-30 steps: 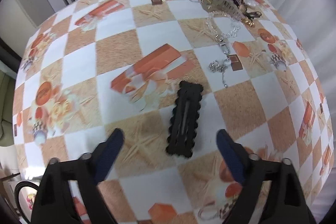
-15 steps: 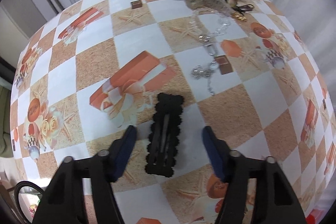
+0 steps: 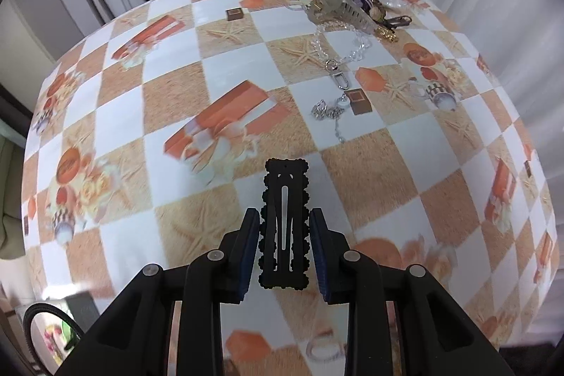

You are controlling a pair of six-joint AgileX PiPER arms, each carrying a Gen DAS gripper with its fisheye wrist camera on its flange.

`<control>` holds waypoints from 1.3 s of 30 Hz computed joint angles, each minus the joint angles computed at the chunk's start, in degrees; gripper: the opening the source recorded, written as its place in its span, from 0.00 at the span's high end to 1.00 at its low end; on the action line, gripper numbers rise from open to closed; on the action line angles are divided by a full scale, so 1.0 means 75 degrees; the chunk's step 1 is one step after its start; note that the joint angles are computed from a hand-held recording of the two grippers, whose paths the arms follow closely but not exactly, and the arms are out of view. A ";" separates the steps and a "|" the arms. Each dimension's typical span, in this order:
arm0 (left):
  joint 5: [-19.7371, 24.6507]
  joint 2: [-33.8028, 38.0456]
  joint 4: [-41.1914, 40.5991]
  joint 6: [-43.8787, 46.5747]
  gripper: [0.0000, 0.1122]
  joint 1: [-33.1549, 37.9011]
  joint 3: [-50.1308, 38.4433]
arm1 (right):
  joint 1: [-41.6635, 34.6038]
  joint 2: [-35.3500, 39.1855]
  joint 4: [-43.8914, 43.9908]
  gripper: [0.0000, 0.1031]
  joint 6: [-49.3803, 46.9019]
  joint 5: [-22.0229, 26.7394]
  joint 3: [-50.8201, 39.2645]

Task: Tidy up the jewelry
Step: 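Grasp the black snap hair clip with the left gripper while the right gripper grasps the braided bracelet, then carry the clip and braided bracelet into the white tray and open both grippers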

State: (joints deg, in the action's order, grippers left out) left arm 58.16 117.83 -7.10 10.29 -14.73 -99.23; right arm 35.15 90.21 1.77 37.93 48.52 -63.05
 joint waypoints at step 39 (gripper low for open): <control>0.0755 -0.3552 -0.0617 0.0588 0.70 0.1769 0.3195 | -0.0626 -0.0016 0.1161 0.90 -0.0391 0.1366 -0.1245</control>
State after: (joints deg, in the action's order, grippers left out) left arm 63.82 91.19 -11.73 14.69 -1.46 -75.26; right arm 30.45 90.09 10.48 35.00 58.76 -72.39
